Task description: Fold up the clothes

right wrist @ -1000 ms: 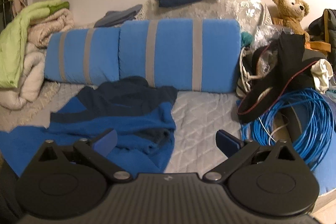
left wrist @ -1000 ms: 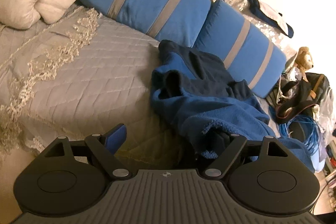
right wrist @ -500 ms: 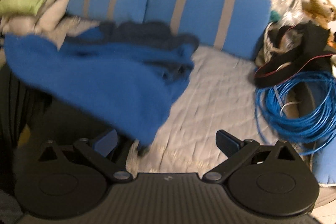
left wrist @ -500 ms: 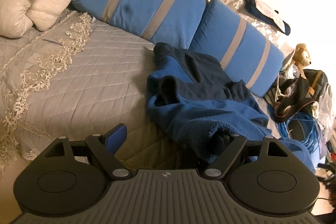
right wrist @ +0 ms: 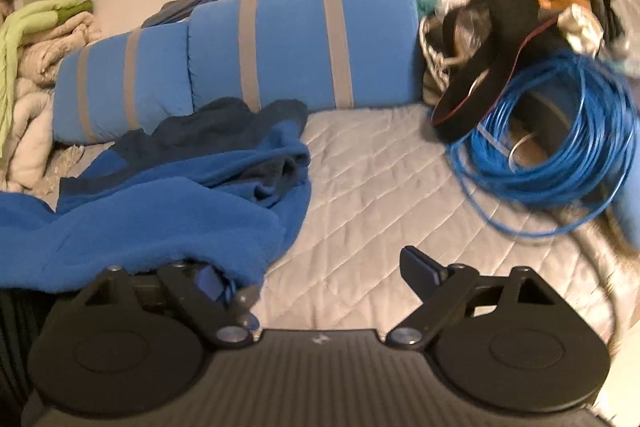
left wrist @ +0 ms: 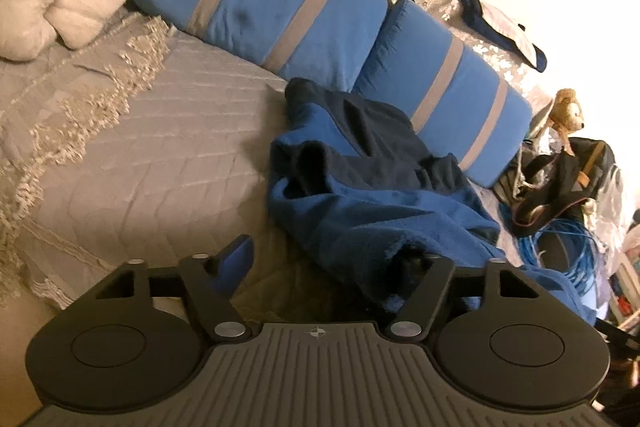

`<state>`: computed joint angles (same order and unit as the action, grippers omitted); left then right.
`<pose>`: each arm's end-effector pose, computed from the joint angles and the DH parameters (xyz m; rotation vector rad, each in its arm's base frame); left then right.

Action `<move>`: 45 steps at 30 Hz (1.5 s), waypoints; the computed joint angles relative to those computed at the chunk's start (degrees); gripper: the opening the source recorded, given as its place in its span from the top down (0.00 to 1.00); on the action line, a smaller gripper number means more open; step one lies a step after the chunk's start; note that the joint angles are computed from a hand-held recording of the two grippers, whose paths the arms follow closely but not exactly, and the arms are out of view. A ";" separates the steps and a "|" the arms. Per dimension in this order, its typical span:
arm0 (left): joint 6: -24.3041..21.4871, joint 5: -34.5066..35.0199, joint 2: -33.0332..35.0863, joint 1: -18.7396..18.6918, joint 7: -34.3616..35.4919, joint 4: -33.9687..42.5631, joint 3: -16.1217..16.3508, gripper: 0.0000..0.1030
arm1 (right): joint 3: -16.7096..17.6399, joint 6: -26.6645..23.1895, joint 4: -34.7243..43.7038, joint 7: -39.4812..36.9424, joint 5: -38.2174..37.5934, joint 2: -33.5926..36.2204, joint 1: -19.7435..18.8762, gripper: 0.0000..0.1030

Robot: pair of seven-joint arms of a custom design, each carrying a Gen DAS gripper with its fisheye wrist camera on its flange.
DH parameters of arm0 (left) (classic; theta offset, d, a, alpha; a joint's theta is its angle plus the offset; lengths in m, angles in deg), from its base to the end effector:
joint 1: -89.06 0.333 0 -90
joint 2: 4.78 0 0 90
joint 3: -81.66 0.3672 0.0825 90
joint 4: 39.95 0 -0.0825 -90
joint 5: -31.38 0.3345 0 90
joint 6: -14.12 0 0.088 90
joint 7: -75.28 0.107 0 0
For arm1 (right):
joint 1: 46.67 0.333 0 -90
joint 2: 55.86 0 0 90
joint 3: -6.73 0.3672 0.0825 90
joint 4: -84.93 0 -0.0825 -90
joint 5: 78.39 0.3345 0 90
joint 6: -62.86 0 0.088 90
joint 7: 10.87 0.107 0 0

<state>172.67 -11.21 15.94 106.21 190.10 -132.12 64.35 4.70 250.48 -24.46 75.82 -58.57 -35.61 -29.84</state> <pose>0.6764 0.0655 0.5767 -1.9966 1.6012 -1.2785 0.6346 0.1359 0.5129 -1.5284 1.5953 -0.6501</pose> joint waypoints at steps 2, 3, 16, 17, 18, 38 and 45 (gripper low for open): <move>-1.98 -0.91 0.32 0.65 0.35 0.68 -0.60 0.62 | 5.83 -0.17 0.79 -0.13 1.02 0.54 -4.73 0.34; -2.78 -1.46 0.40 0.82 0.67 0.96 -0.77 0.71 | 8.67 -0.24 1.18 -0.25 1.57 0.87 -7.01 0.49; 12.59 -5.86 -3.67 -0.83 16.31 -4.17 -4.03 0.81 | -4.52 -2.10 4.46 2.67 -1.58 -1.88 4.76 0.86; 14.18 -4.63 -3.75 -1.55 16.42 -4.32 -3.78 0.82 | -5.71 -2.35 4.90 3.19 -2.08 -1.86 5.71 0.87; 15.78 -3.12 -3.81 -2.14 16.29 -4.49 -3.65 0.82 | -7.13 -2.53 5.43 3.88 -2.62 -1.69 6.82 0.87; 31.85 5.81 -5.61 25.53 14.80 -11.64 -37.97 0.83 | -16.70 0.59 4.73 6.35 -5.12 -5.40 14.91 0.88; 28.10 11.57 -5.11 21.57 7.94 -11.01 -31.67 0.83 | -15.85 -1.12 5.20 5.83 -5.61 -5.09 14.18 0.87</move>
